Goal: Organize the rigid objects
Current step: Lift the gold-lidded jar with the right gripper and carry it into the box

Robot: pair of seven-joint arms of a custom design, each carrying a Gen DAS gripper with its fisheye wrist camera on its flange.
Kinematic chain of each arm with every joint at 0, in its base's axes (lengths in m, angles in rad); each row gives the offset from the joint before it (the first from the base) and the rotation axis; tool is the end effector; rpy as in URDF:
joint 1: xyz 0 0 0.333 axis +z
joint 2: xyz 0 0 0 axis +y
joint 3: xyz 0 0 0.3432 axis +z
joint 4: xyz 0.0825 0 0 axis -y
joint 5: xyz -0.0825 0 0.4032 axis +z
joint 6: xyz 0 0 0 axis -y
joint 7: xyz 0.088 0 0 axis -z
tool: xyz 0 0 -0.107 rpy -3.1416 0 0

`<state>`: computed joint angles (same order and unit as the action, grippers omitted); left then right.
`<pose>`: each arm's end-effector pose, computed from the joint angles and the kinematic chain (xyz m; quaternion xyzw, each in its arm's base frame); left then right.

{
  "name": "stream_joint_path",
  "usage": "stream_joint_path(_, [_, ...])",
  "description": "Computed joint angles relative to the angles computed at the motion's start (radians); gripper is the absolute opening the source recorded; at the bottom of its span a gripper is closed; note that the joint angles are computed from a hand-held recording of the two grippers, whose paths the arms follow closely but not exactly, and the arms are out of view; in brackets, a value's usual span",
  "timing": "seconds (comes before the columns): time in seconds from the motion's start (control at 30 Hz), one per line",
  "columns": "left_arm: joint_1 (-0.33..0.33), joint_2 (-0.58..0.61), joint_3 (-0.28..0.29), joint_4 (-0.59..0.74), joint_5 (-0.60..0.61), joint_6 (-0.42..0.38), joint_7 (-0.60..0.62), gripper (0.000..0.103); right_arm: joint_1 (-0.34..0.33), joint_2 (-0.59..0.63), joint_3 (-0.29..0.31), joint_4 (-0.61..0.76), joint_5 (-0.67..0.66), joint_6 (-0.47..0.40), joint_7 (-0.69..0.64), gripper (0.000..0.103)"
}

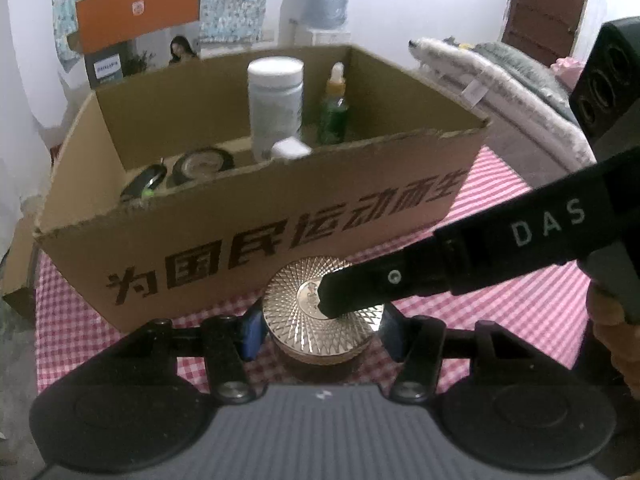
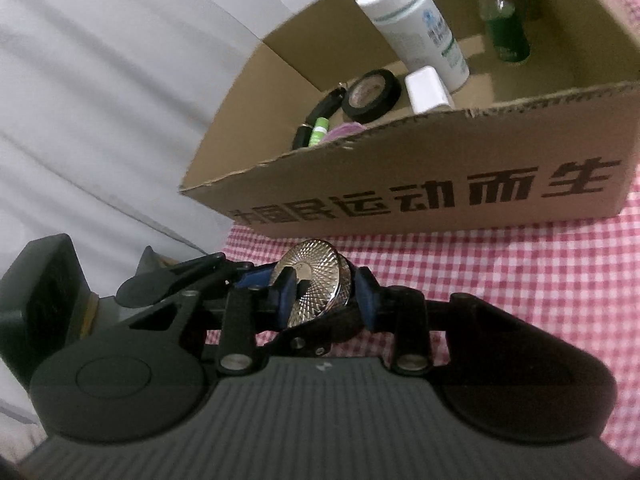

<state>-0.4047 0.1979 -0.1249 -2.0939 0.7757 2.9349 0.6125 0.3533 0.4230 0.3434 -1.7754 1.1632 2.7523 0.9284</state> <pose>0.5210 -0.3533 0.4045 -0.5670 0.7468 -0.2892 0.1926 0.5825 0.4022 0.3873 -0.7114 0.5403 0.1412 0.4267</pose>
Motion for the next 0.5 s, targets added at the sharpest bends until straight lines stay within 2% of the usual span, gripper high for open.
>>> stream_joint_path(0.1, [-0.021, -0.03, 0.011, 0.001, 0.07, 0.001, -0.061, 0.058, -0.013, -0.062, 0.011, -0.05, 0.052, 0.02, -0.066, 0.032])
stream_joint_path(0.23, [-0.005, -0.045, -0.013, 0.028, 0.1, 0.006, -0.079, 0.058, 0.001, -0.127, -0.011, -0.079, 0.109, 0.037, -0.136, 0.032])
stream_joint_path(0.4, [0.018, -0.008, -0.036, 0.107, 0.004, 0.028, 0.01, 0.058, 0.027, -0.163, -0.061, -0.064, 0.068, 0.057, -0.126, 0.032])
stream_joint_path(0.5, [0.035, 0.04, -0.056, 0.176, -0.121, 0.028, 0.13, 0.058, 0.03, -0.157, -0.082, -0.034, 0.008, 0.064, -0.083, 0.032])
